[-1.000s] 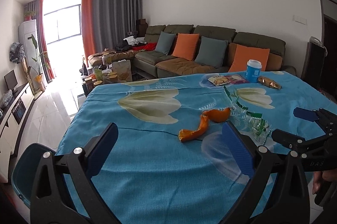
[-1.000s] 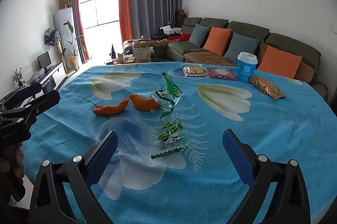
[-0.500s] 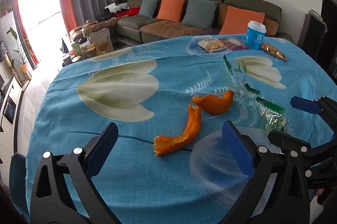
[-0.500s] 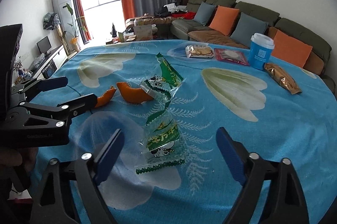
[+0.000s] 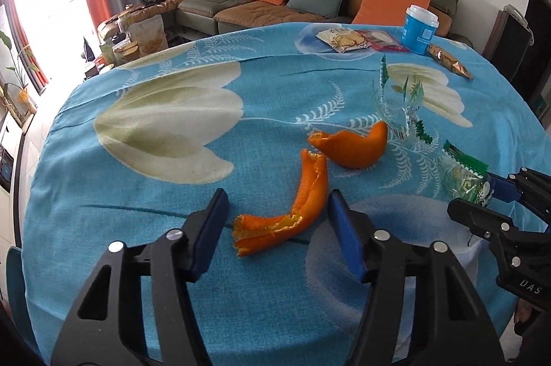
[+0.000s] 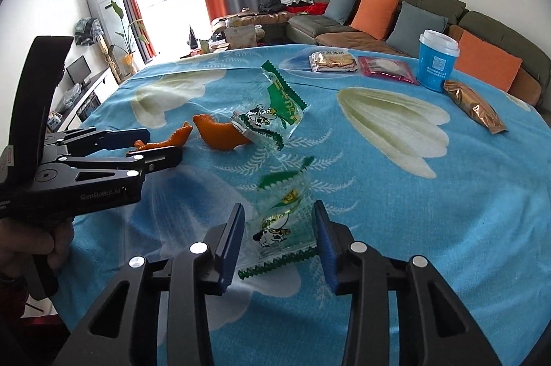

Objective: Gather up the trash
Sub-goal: 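Reach the left tool toward the orange peel and right tool toward green wrapper, then close left tool on the orange peel while right tool closes on green wrapper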

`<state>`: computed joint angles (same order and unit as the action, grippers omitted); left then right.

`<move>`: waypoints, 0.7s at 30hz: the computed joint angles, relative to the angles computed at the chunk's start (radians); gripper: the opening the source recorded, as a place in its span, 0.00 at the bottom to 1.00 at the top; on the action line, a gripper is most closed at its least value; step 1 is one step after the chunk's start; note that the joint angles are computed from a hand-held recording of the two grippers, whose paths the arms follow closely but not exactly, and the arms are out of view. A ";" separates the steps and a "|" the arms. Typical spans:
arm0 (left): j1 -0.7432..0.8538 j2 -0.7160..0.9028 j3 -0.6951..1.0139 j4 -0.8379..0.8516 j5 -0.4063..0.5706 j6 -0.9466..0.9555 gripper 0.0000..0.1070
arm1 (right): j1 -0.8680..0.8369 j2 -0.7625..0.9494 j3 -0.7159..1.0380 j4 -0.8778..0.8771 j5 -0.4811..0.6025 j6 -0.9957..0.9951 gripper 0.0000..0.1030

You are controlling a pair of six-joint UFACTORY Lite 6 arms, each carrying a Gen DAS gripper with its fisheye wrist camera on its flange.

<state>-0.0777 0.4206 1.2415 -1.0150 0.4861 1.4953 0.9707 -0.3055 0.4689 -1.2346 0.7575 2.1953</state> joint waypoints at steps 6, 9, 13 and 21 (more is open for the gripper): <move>0.052 0.014 0.018 -0.061 0.111 0.053 0.26 | 0.062 -0.035 -0.024 0.026 0.051 0.027 0.32; 0.066 0.000 0.002 -0.074 0.141 0.077 0.23 | 0.086 -0.042 -0.027 0.026 0.073 0.043 0.30; 0.092 -0.034 -0.036 -0.121 0.184 0.120 0.21 | 0.116 -0.035 -0.010 0.031 0.104 0.044 0.29; 0.181 -0.145 -0.135 -0.197 0.263 0.207 0.20 | 0.199 -0.013 0.065 0.022 0.209 0.027 0.29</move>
<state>0.1038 0.2752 1.1064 -1.2122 0.7493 1.7021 1.1694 -0.3188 0.5342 -1.2128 0.9667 2.2227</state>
